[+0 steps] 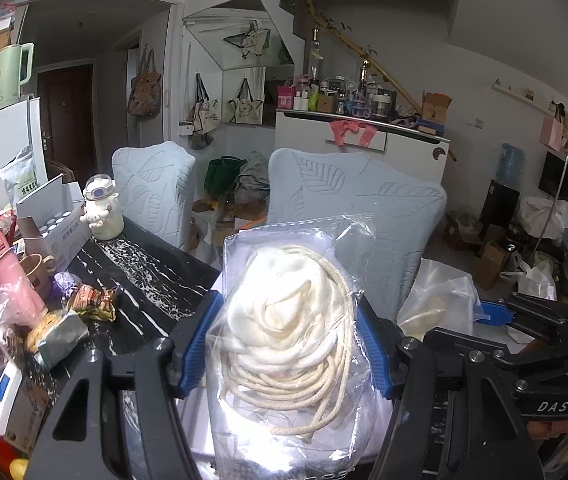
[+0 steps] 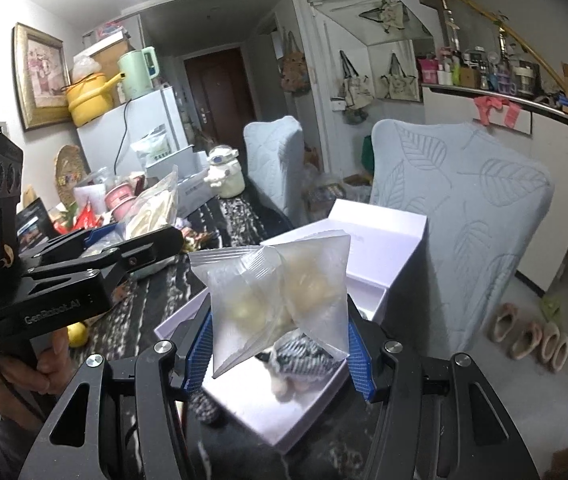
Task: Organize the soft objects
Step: 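Carry the rope bag and zip bag over the lavender box with both tools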
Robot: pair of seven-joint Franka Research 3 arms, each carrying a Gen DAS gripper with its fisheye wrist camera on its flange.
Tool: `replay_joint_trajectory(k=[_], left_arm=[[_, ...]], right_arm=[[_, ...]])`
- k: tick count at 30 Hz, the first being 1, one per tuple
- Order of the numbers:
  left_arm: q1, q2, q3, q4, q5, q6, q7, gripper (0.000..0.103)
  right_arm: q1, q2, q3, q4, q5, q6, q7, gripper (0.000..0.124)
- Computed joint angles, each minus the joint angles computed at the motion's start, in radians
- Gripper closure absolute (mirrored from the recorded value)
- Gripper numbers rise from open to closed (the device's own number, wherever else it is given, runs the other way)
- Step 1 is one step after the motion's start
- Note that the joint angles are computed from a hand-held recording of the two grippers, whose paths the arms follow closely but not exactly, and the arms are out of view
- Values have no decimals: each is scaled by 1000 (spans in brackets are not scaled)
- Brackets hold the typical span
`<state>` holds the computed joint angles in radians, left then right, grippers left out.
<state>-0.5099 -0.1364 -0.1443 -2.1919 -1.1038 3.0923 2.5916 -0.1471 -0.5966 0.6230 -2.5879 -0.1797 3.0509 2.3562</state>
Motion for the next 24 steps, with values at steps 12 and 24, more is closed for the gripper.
replay_joint_trajectory(k=[12, 24], left_arm=[[135, 188, -102, 138, 301, -24, -265, 40], [194, 342, -128, 238, 683, -83, -586, 40]], right_arm=[[-164, 177, 73, 87, -51, 81, -27, 67], [-297, 307, 155, 153, -182, 56, 71, 66]])
